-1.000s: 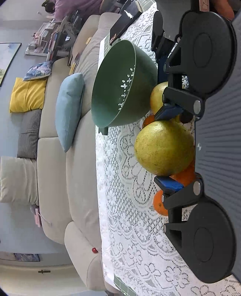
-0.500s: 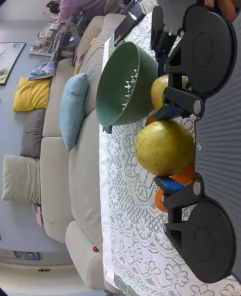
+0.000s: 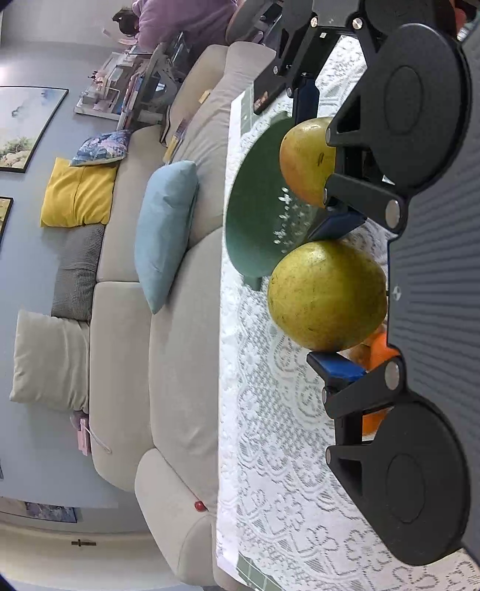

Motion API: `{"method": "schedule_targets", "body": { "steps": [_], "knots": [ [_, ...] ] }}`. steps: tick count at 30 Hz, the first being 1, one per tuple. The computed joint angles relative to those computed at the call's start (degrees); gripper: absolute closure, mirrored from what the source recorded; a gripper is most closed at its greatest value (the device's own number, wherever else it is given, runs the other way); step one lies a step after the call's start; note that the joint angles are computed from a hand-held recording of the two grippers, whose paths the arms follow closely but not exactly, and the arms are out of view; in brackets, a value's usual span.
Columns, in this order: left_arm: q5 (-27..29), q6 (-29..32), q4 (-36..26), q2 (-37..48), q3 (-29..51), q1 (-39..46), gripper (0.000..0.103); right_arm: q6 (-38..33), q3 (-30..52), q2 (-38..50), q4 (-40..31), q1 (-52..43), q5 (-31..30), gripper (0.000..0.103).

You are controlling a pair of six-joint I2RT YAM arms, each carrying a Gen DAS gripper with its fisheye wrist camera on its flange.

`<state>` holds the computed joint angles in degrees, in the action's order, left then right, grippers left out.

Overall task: Organize fruits
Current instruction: 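Lift both pears and carry them toward the green colander, then lower both pears into the colander and open both grippers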

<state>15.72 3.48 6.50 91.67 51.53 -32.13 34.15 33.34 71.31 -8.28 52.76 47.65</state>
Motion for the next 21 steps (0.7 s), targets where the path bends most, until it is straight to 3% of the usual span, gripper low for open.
{"method": "schedule_targets", "body": {
  "steps": [9, 16, 21],
  "knots": [
    [-0.09, 0.18, -7.45, 4.31, 11.59, -4.58, 0.028, -16.30, 3.25, -8.71, -9.77, -16.00, -12.49, 0.036],
    [0.46, 1.57, -16.84, 13.68, 25.02, -7.45, 0.028, -28.93, 7.68, -4.05, -12.44, -30.76, -26.38, 0.036],
    [0.78, 3.30, -24.15, 20.38, 34.04, -8.74, 0.028, -32.64, 10.78, 0.44, -14.82, -36.44, -33.37, 0.036]
  ]
}}
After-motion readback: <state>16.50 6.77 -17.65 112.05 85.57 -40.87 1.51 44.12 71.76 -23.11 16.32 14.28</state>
